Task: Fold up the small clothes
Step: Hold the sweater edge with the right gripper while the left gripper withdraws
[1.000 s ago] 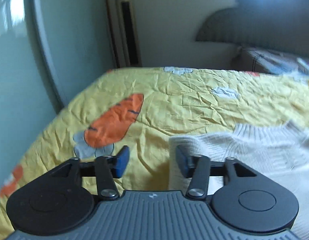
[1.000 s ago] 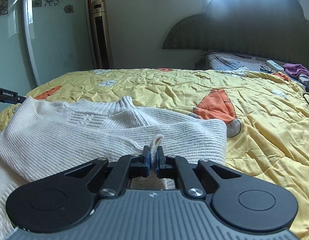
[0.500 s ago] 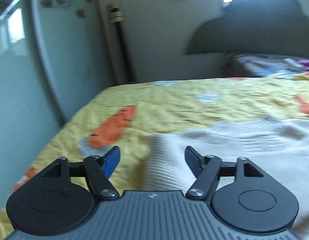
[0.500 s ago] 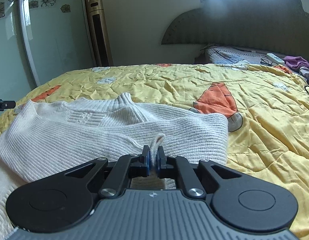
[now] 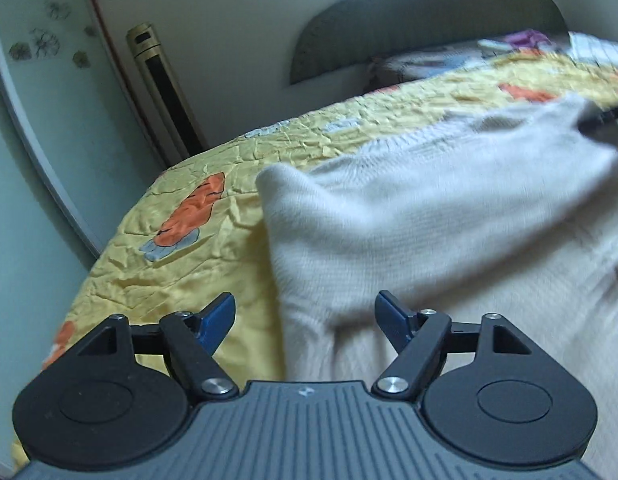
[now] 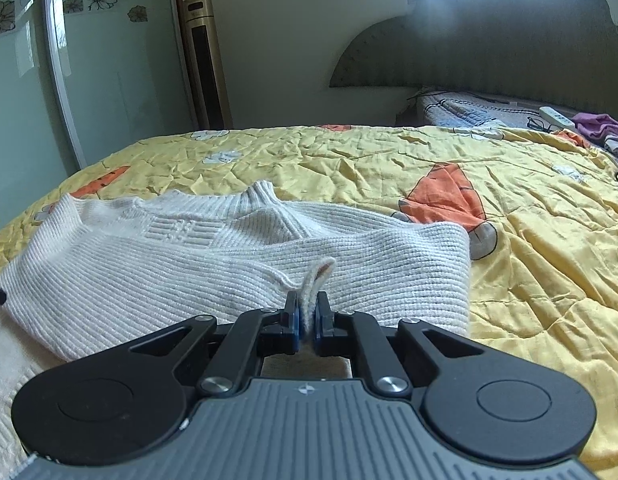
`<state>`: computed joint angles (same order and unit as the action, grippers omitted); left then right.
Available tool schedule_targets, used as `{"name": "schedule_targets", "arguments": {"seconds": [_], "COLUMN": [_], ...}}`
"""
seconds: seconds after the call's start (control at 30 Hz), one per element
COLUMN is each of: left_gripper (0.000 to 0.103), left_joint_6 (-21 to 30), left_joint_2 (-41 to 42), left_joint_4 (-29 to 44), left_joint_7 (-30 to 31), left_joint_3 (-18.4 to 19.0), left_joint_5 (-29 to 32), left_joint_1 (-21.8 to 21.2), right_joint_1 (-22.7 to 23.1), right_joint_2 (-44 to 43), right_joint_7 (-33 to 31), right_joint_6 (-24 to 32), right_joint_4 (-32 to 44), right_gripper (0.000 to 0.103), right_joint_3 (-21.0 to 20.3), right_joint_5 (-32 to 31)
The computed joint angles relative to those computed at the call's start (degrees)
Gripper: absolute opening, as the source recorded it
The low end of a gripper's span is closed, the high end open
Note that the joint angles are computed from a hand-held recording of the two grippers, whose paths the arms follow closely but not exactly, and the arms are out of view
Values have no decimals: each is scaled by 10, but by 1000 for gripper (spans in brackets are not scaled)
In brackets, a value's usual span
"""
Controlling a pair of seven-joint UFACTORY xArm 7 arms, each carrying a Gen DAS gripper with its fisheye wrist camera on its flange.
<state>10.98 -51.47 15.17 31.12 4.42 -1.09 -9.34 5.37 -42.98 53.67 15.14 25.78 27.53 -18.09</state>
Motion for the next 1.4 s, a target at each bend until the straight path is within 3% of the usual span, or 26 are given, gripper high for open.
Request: {"name": "schedule_targets", "arguments": {"seconds": [0.1, 0.17, 0.33, 0.43, 0.5, 0.6, 0.63, 0.7, 0.8, 0.93, 1.07, 1.1, 1.17, 1.3, 1.37, 1.4], "left_gripper": [79, 79, 79, 79, 79, 79, 79, 79, 79, 84, 84, 84, 85, 85, 85, 85], "left_joint_6": [-24, -66, -195, -196, -168, -119, -115, -114, -127, -102, -76, -77, -64, -27, -35, -35], "left_joint_2": [-4, 5, 52, 68, 77, 86, 84, 74, 47, 11, -33, -45, -68, -64, -39, -21], "left_joint_4": [-19, -30, -35, -21, -10, -1, 0, -2, -20, -31, -41, -46, -48, -12, 10, 23], "left_joint_7": [19, 16, -61, -115, -146, -159, -161, -163, -145, -137, -135, -136, -136, -135, -147, -153], "left_joint_3": [-17, -33, -135, -171, -171, -98, -89, -95, -79, -69, -69, -74, -72, -37, -51, -58], "left_joint_5": [27, 36, 45, 32, 28, 28, 31, 46, 65, 70, 73, 75, 77, 52, 42, 38], "left_joint_1": [28, 38, 124, 180, 206, 165, 160, 165, 151, 150, 154, 161, 165, 106, 83, 69], "right_joint_1": [-1, -4, -10, -15, -19, -30, -36, -56, -44, 8, 9, 7, 5, -1, -19, -40], "right_joint_2": [3, 1, -7, 1, 13, 47, 59, 71, 62, 51, 50, 51, 49, 44, 27, 9], "right_joint_7": [10, 17, 29, 30, 28, 18, 13, 13, 31, 38, 44, 44, 43, 50, 71, 90], "right_joint_6": [-9, -9, -5, -9, -25, -43, -36, 0, 11, -32, -61, -62, -64, -69, -61, -42], "right_joint_4": [-3, -2, 2, 17, 28, 56, 68, 88, 73, 23, 6, 6, 4, -2, -2, 2], "right_gripper": [11, 11, 11, 11, 11, 11, 11, 11, 11, 10, 11, 18, 21, 21, 28, 39], "right_joint_3": [-2, 1, 13, 19, 22, 38, 49, 76, 62, -3, -8, -6, -3, -2, 17, 39], "right_joint_5": [7, 10, 4, -2, -6, -17, -24, -46, -51, -10, 12, 14, 18, 32, 35, 32]}}
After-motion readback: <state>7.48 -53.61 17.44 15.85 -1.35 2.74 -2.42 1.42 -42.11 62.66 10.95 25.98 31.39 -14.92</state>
